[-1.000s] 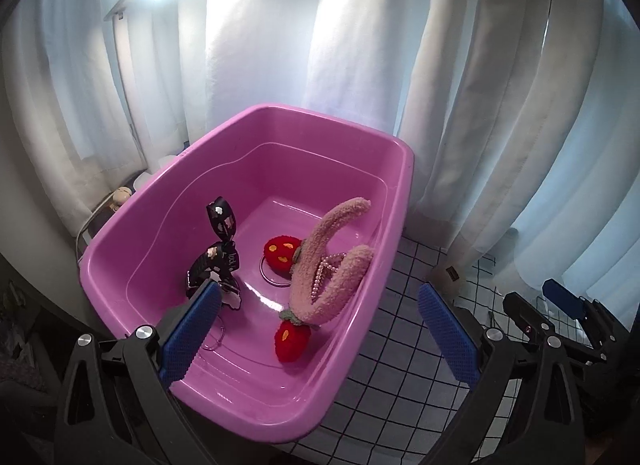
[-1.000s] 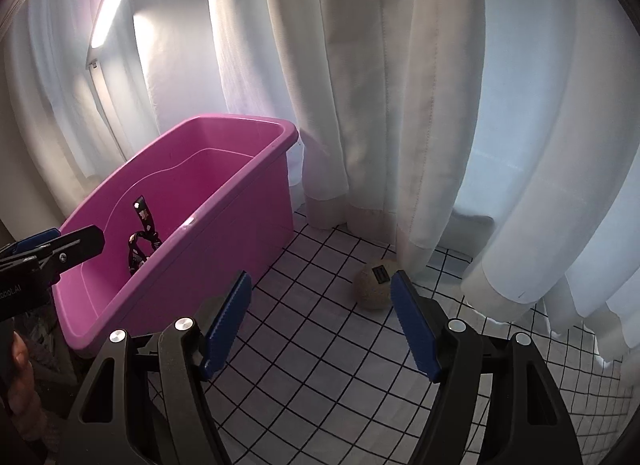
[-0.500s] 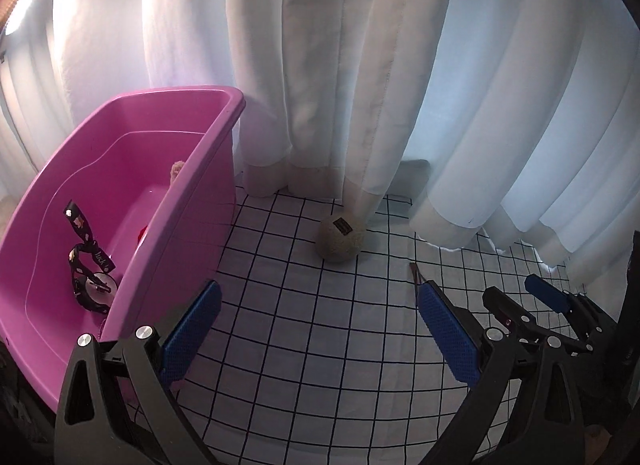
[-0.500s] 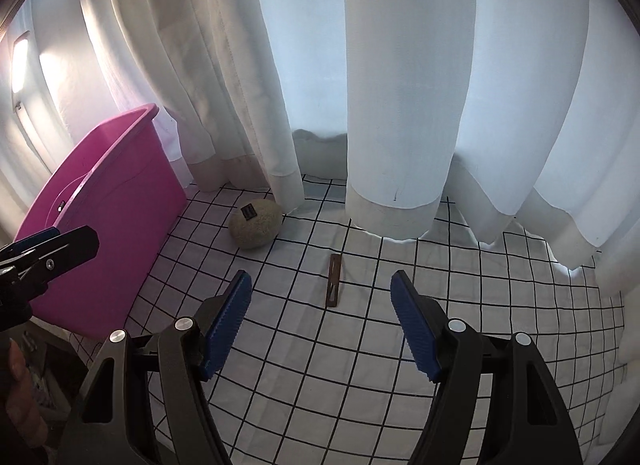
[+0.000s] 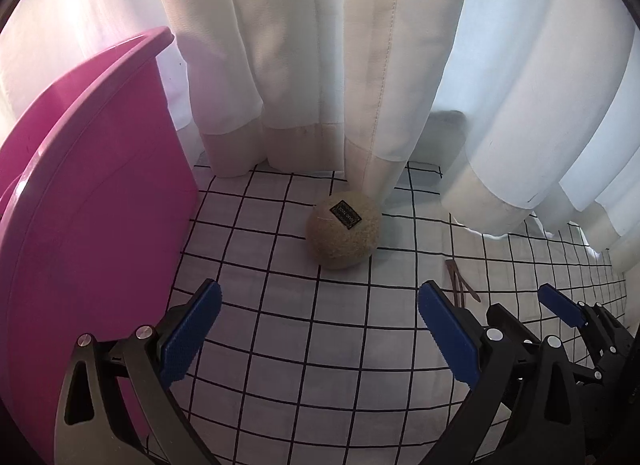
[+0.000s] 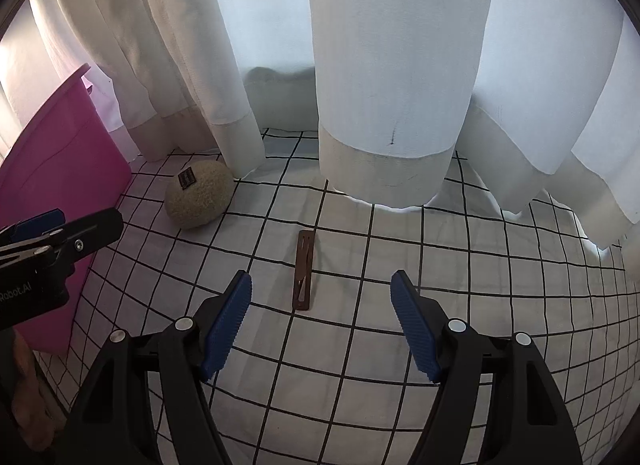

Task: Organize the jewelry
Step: 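Close the left gripper on the beige felt ball while the right grasps the brown hair clip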

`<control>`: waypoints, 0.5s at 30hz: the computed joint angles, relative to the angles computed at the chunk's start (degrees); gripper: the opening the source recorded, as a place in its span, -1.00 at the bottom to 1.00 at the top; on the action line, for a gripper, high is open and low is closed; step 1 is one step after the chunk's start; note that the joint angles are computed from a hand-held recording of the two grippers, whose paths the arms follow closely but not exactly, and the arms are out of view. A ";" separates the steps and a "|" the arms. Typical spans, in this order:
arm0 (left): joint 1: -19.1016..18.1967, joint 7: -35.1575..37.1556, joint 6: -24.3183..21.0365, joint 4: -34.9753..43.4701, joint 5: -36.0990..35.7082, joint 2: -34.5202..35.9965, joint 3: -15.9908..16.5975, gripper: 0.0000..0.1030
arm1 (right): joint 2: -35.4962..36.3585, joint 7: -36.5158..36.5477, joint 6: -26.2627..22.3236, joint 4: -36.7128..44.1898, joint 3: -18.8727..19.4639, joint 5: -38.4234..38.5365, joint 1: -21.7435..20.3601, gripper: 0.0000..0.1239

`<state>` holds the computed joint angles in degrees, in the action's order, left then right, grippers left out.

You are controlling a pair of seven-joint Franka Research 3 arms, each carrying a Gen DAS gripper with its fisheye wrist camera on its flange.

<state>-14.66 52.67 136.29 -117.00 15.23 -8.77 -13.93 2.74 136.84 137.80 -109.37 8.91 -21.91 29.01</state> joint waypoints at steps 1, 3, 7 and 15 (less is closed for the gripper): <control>0.10 -0.11 -0.01 0.56 0.54 0.97 -0.07 0.88 | 0.73 -0.01 -0.14 0.53 -0.07 -0.10 -0.04 0.11; 0.22 0.09 -0.08 1.55 1.25 2.69 -0.03 0.88 | 2.06 0.06 -0.34 1.42 -0.40 -0.28 0.02 0.11; 0.56 0.58 0.24 2.92 1.46 5.64 0.46 0.88 | 4.34 0.12 -1.09 3.05 -1.24 -0.39 0.49 0.11; 0.95 -1.49 -0.16 5.66 5.73 10.68 1.03 0.88 | 7.06 -0.01 -1.54 4.53 -2.67 -0.26 1.49 0.11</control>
<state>-13.71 51.18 136.13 -111.34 20.96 1.90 -12.90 9.80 136.83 136.26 -104.85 6.24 -22.16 30.50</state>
